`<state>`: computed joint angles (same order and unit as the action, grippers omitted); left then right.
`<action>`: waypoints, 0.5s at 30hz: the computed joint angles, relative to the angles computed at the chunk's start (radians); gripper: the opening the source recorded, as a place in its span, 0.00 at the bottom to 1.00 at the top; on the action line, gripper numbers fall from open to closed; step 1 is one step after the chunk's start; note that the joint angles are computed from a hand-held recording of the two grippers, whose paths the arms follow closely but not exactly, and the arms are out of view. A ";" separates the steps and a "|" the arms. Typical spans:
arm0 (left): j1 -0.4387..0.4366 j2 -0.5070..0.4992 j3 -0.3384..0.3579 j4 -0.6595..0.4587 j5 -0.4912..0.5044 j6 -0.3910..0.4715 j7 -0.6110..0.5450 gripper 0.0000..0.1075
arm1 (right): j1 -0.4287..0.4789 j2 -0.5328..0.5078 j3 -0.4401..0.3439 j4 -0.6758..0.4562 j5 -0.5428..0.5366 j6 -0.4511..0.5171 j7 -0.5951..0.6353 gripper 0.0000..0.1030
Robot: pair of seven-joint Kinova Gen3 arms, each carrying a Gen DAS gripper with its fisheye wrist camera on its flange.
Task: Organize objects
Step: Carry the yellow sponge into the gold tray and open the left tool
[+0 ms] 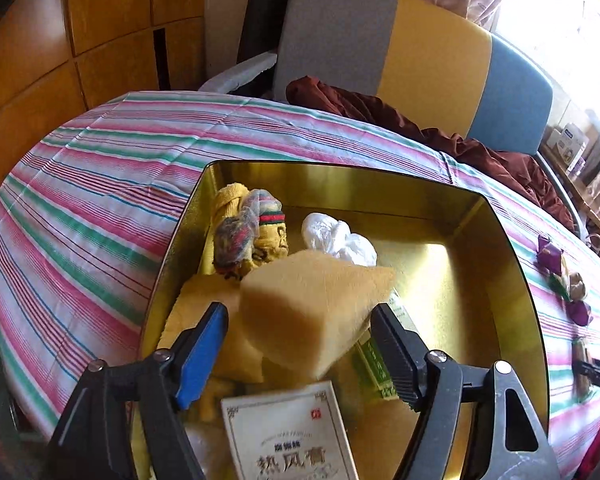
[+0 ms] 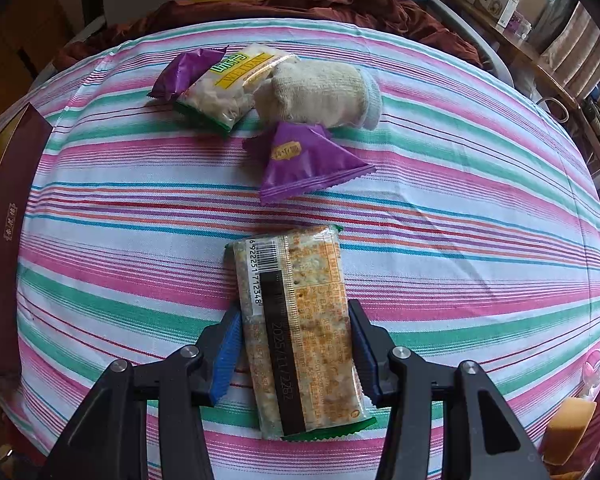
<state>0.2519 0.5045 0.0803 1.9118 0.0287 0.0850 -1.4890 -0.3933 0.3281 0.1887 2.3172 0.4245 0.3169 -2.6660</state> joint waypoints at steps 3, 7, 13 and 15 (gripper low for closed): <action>0.001 -0.031 -0.002 0.056 -0.009 -0.055 -0.010 0.69 | -0.007 -0.001 0.004 0.003 0.006 0.002 -0.006 0.49; 0.026 -0.052 -0.026 0.095 -0.013 -0.084 -0.018 0.69 | -0.017 -0.002 -0.002 -0.005 0.014 0.017 -0.025 0.49; 0.057 -0.083 -0.051 0.150 0.000 -0.131 -0.021 0.68 | -0.008 -0.002 -0.011 -0.006 0.021 0.020 -0.028 0.49; 0.115 -0.094 -0.106 0.171 0.014 -0.155 -0.028 0.68 | -0.009 -0.003 -0.012 -0.006 0.023 0.021 -0.031 0.49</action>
<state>0.3670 0.4101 -0.0262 2.0828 0.0430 -0.0696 -1.5169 -0.4021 0.3254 0.1764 2.3113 0.4477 0.3376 -2.6967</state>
